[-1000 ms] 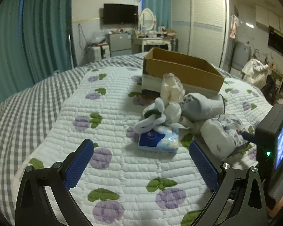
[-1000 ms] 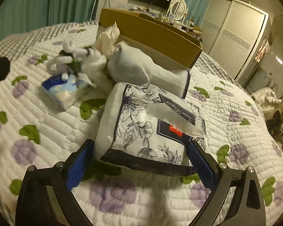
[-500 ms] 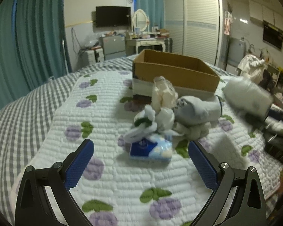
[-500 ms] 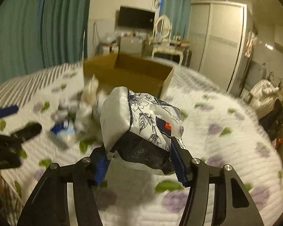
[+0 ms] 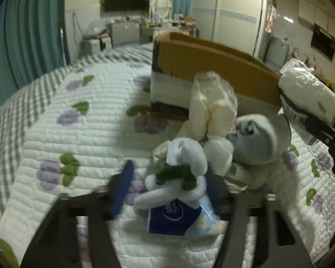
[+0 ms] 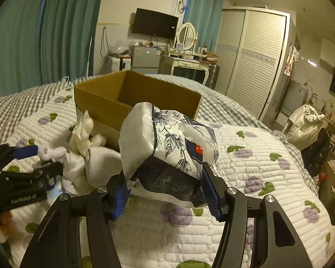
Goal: Organize soft objects
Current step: 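Carry the tissue pack into the box with the right gripper while the left gripper carries white socks in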
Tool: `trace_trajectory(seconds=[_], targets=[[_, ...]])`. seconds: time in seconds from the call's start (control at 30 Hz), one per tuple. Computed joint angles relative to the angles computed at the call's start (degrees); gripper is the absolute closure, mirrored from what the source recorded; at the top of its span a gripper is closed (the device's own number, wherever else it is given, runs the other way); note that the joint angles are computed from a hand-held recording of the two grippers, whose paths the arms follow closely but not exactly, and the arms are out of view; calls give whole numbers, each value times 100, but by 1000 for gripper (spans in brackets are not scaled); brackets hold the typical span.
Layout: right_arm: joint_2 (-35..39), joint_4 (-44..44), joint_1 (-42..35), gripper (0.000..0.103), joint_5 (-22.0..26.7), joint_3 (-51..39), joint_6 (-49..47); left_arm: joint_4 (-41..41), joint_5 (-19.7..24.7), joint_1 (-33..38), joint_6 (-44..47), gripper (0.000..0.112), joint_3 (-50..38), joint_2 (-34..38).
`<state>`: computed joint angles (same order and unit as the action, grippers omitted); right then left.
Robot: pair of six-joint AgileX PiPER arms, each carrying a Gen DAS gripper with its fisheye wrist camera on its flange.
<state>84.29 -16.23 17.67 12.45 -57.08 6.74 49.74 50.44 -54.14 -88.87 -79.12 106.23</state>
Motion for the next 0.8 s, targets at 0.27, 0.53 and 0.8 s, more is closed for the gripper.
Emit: trace_trajectory(seconds=[0.27, 0.53, 0.8], targets=[[-293, 2418, -384, 45, 23, 218, -2404, 67, 427, -463, 63, 81, -162, -89], [-1131, 4755, -908, 45, 786, 330, -4822, 193, 1074, -939, 330, 81, -816, -557], [-742, 4917, -1006, 45, 1759, -1572, -5373, 159, 1803, -538, 2132, 81, -3173, 290]])
